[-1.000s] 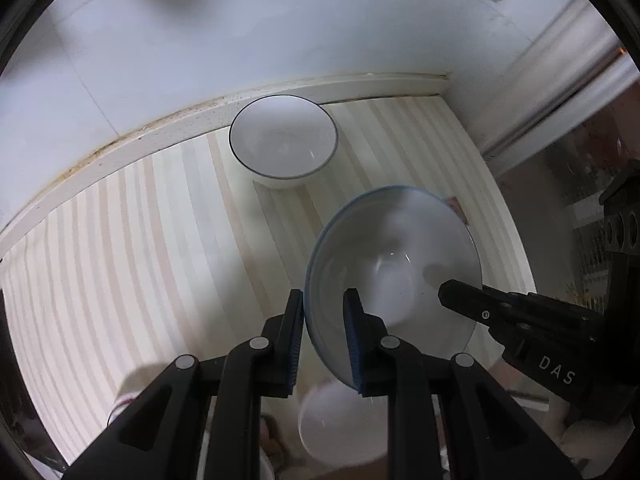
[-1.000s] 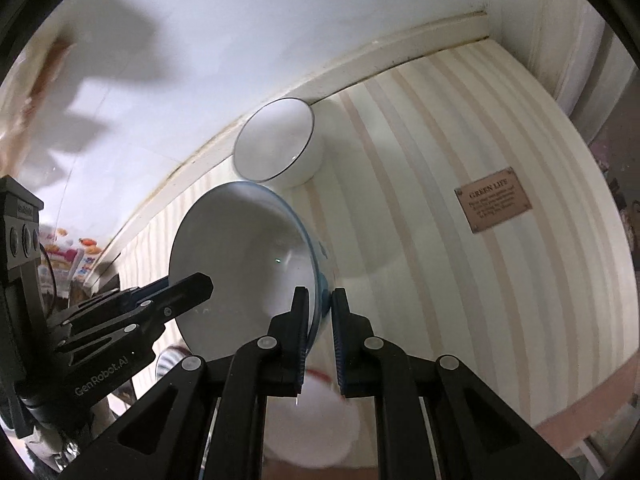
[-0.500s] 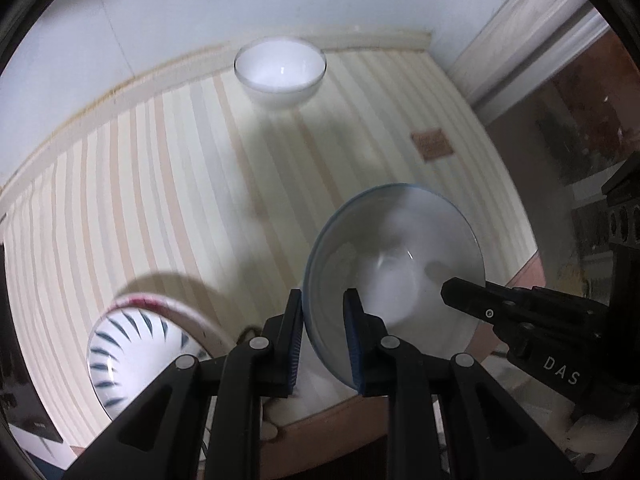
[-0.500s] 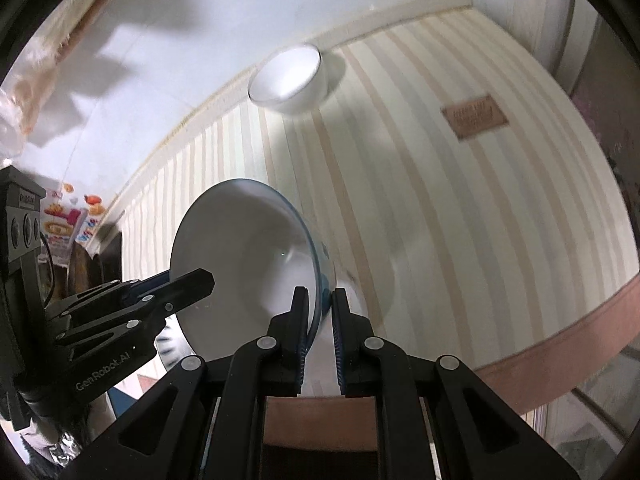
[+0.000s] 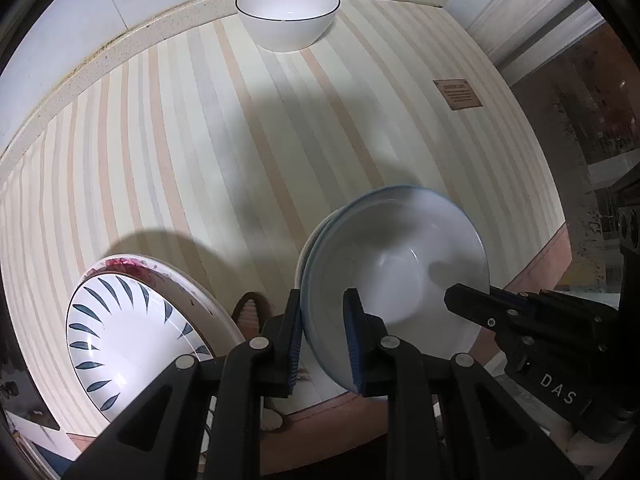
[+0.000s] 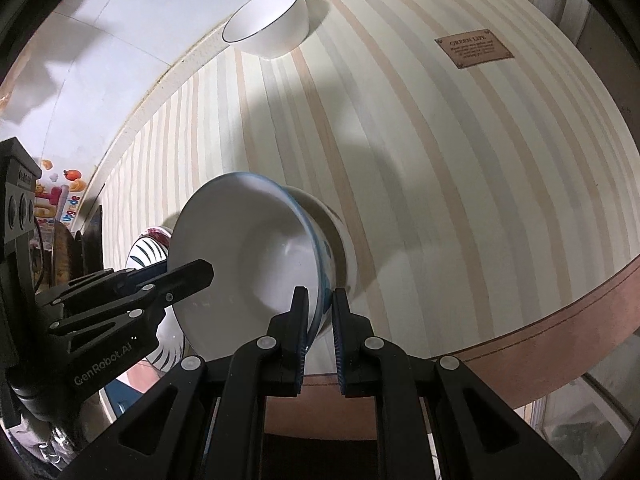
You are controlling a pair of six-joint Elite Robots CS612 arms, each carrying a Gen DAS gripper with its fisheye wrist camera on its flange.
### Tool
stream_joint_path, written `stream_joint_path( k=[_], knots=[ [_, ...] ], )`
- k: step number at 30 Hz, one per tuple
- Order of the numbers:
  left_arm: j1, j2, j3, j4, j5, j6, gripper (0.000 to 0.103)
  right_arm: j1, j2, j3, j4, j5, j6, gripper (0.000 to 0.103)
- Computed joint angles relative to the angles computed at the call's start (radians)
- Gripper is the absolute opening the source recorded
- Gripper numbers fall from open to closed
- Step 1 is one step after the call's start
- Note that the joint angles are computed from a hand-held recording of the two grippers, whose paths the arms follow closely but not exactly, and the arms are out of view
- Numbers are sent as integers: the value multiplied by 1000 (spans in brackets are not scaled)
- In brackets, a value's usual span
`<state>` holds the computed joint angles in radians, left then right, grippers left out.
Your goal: Organize plates and bowls
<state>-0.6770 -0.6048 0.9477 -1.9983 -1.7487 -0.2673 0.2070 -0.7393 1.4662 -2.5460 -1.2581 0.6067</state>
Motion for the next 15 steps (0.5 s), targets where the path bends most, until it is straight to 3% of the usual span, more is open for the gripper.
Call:
stream_joint_path(
  k=[15],
  knots=[
    [-7,8,-7,20,51,25,18,1,16,-23,22,0,-17,13]
  ],
)
